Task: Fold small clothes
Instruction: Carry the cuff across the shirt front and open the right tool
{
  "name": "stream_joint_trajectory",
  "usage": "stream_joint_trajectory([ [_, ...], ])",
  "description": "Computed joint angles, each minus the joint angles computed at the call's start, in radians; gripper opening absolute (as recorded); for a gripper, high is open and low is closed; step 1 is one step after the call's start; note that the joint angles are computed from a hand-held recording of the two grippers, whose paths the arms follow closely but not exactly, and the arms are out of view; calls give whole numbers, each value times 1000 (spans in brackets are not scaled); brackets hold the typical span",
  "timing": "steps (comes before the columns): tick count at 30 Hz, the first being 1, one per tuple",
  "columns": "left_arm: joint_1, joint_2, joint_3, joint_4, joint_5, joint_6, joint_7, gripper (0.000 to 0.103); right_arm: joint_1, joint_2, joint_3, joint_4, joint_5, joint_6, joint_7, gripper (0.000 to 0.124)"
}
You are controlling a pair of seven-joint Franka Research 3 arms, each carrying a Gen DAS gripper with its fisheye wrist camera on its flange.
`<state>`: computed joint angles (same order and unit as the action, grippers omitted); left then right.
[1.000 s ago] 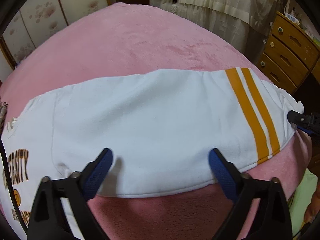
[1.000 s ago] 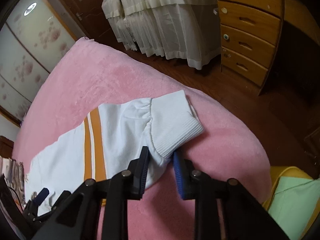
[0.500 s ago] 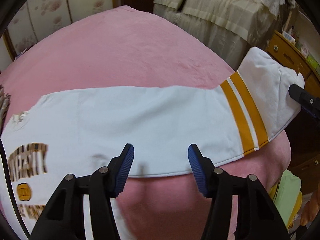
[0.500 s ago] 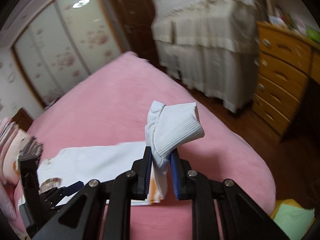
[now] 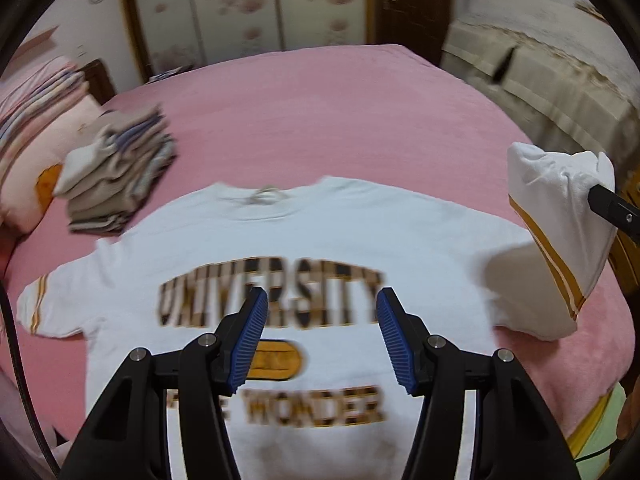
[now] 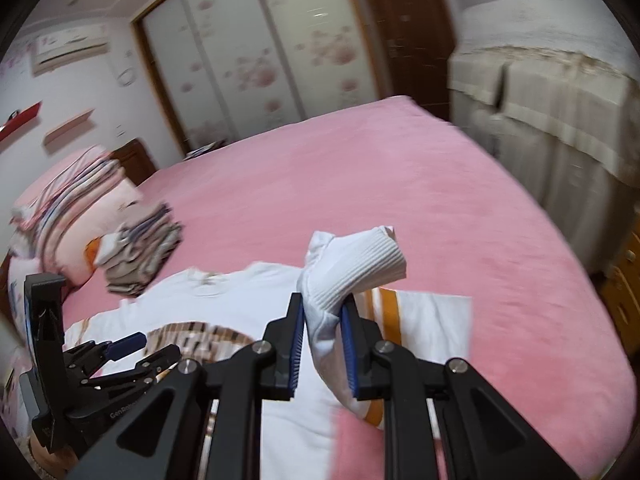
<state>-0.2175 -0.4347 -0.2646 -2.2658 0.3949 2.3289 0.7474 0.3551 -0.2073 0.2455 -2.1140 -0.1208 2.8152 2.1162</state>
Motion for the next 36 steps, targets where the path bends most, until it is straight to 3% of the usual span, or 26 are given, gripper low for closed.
stream_joint_trajectory([
  [3, 15, -89, 52, -95, -23, 18, 12, 55, 43, 131, 28, 125, -18, -13, -13, 17],
  [10, 61, -229, 152, -288, -121, 83, 76, 56, 208, 405, 18, 384, -113, -112, -20, 18],
  [17, 104, -271, 187, -377, -193, 123, 127, 56, 302, 585, 13, 543, 17, -257, -160, 24],
  [20, 113, -282, 197, -400, -217, 142, 145, 56, 313, 604, 20, 561, 103, -291, -232, 37],
  [22, 118, -289, 203, -413, -234, 154, 152, 56, 334, 595, 4, 552, 119, -291, -258, 40],
  [26, 109, -293, 226, -430, -281, 182, 180, 56, 370, 562, -32, 521, 143, -286, -281, 40],
  [30, 94, -282, 239, -432, -323, 202, 214, 56, 348, 510, -14, 459, 253, -253, -344, 41],
  [36, 46, -256, 283, -435, -424, 234, 286, 56, 353, 404, -25, 342, 256, -198, -346, 41],
])
